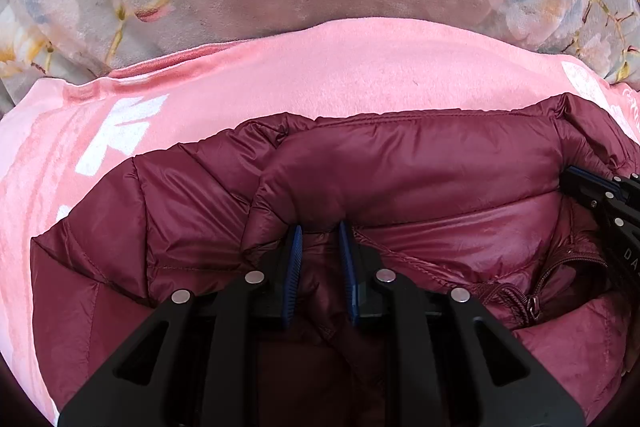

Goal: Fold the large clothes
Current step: 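Hold the folded hem down on the collar with both tools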

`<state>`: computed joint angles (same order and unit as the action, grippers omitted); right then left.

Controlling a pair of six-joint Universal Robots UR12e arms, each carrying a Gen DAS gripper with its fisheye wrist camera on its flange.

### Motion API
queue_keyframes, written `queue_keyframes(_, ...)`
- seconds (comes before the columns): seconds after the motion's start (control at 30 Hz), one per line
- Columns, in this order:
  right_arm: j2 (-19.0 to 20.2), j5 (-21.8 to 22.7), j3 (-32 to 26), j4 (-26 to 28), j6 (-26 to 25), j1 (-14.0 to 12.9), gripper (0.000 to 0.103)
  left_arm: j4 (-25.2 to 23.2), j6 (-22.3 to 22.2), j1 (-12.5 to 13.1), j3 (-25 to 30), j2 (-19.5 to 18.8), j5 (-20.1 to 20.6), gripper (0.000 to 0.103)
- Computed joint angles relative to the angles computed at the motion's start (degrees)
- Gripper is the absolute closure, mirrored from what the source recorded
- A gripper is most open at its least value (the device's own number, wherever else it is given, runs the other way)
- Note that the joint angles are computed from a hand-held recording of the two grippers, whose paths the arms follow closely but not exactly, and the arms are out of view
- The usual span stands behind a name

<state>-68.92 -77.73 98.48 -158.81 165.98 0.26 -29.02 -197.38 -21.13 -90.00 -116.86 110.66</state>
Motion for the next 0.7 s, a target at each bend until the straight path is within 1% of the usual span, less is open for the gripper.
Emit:
queue_keyframes(0.6,-0.1,0.5,0.1,0.3,0.6,-0.1,0.103,-0.8,0.6,0.1,0.2,0.0,-0.1,0.085)
queue_keyframes(0.7,0.0,1.3,0.0,0.3,1.1,-0.3,0.103,-0.8,0.6,0.2,0.4,-0.1,-0.3,0.085)
